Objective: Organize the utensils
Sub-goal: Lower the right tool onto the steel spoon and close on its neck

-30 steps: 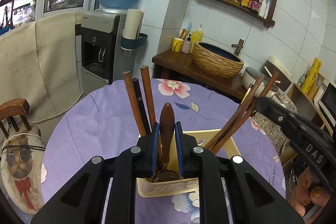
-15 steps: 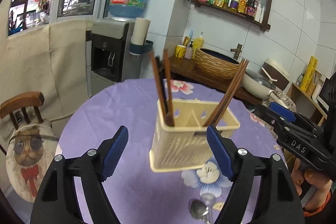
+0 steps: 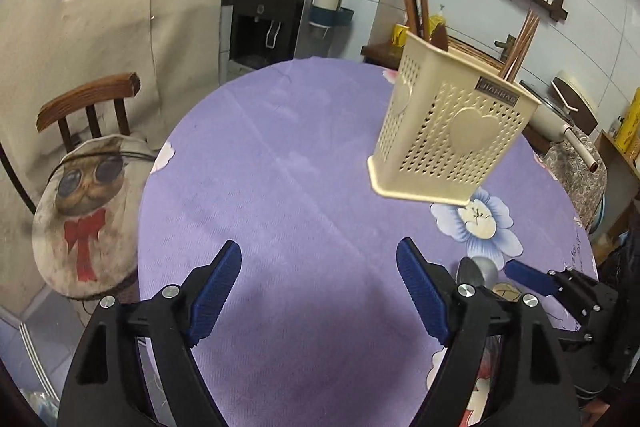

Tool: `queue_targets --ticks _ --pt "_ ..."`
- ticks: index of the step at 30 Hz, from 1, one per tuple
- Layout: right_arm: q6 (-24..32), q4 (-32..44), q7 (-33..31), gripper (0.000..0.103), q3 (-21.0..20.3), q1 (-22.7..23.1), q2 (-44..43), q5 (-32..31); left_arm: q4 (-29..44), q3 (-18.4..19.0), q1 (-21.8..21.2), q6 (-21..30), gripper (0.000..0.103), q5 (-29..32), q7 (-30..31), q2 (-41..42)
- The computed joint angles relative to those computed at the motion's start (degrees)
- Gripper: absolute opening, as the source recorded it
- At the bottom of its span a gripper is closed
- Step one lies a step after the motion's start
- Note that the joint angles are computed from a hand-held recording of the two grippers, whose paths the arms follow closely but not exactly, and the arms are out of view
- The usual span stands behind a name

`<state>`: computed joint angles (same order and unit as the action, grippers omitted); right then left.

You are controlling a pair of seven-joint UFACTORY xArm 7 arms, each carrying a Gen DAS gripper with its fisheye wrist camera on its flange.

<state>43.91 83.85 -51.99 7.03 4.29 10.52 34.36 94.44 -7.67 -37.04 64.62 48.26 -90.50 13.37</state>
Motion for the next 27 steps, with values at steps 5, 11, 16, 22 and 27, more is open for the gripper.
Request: queue_targets --ticks 5,11,16,22,27 --pt "-3.5 -2.7 1.3 0.053 0.1 1.2 -0.5 -2.7 -2.3 -0.4 0.2 -0.4 0.078 0.4 -1.7 -1.6" --pt "-7.6 -4.0 3.5 0.047 0.3 2.6 -0.5 -6.6 -3.6 -1.1 0.9 -1.7 0.078 0.5 -2.7 -2.4" --pt "-11.4 -6.1 4.9 0.044 0.5 3.7 -1.2 -10.6 -4.0 -1.3 1.1 -2.6 0.078 0.1 -3.0 -2.4" --pt "-12.8 -6.6 5.8 0.036 0.6 4.1 -1.0 -12.8 -3.9 -1.3 1.1 -2.6 0.078 0.0 -3.4 -2.4" --pt "-10.9 -5.6 5.0 0.036 1.0 3.1 -0.7 -10.3 -3.5 -1.3 1.0 -2.5 0.078 -0.1 -3.3 -2.2"
